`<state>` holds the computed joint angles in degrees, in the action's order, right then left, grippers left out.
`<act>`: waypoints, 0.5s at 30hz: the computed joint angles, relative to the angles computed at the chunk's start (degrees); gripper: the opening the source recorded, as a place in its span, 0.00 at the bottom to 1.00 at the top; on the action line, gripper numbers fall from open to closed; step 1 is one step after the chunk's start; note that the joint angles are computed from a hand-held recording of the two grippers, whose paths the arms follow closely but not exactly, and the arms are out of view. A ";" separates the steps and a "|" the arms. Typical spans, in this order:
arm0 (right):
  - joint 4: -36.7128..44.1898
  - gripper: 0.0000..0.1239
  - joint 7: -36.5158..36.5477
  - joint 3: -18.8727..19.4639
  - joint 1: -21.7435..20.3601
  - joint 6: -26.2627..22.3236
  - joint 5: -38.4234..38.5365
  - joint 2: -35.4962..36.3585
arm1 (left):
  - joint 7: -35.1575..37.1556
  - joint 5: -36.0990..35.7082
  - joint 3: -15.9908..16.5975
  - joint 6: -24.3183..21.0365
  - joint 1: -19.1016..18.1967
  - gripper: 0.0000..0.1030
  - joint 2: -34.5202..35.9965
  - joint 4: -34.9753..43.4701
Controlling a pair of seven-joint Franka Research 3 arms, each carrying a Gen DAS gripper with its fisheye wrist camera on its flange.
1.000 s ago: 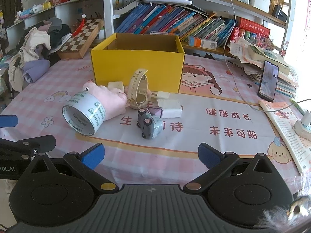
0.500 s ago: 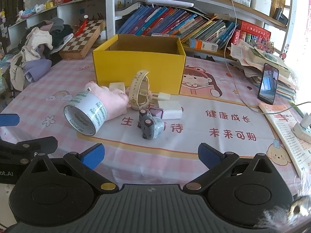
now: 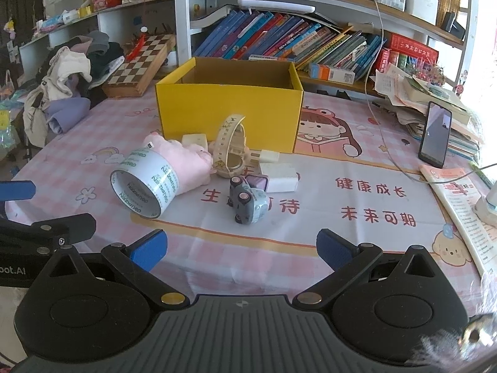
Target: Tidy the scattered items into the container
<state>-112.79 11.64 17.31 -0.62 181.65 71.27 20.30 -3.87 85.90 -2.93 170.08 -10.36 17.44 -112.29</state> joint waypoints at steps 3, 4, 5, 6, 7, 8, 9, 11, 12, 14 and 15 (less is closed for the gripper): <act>-0.13 0.83 -0.15 -0.09 0.03 -0.17 0.09 -0.11 | -0.36 0.30 0.00 0.35 0.06 1.00 -0.03 -0.08; -0.12 0.83 -0.26 -0.10 0.04 -0.19 0.19 -0.13 | -0.35 0.23 -0.01 0.44 0.09 1.00 -0.04 -0.12; -0.11 0.83 -0.44 -0.09 0.03 -0.20 0.35 -0.14 | -0.39 0.21 -0.01 0.48 0.10 1.00 -0.06 -0.15; -0.07 0.83 -0.80 0.04 -0.04 -0.10 0.73 -0.10 | -0.46 0.22 -0.01 0.51 0.10 1.00 -0.09 -0.19; 0.04 0.83 -1.61 0.45 -0.24 0.24 1.59 0.06 | -0.44 0.18 -0.01 0.92 0.22 1.00 -0.12 -0.24; 0.12 0.83 -2.22 0.67 -0.34 0.43 2.24 0.14 | -0.38 0.10 -0.01 1.48 0.37 1.00 -0.13 -0.30; 0.08 0.83 -2.27 0.45 -0.18 0.33 2.30 0.10 | -0.57 0.32 0.06 1.94 0.43 1.00 -0.16 -0.32; -0.08 0.83 -1.35 -0.47 0.53 0.04 1.38 0.00 | -0.23 0.05 0.01 1.30 0.28 1.00 -0.31 -0.47; -0.05 0.83 -1.76 -0.28 0.37 -0.01 1.68 -0.02 | 0.08 -0.27 -0.04 1.08 0.26 1.00 -0.32 -0.52; 0.02 0.83 -2.60 -0.15 0.24 -0.16 2.31 -0.02 | 0.01 -0.49 0.02 1.42 0.35 1.00 -0.29 -0.62; 0.07 0.83 -2.93 -0.20 0.31 -0.20 2.56 0.01 | -0.04 -0.57 0.06 1.60 0.38 1.00 -0.26 -0.65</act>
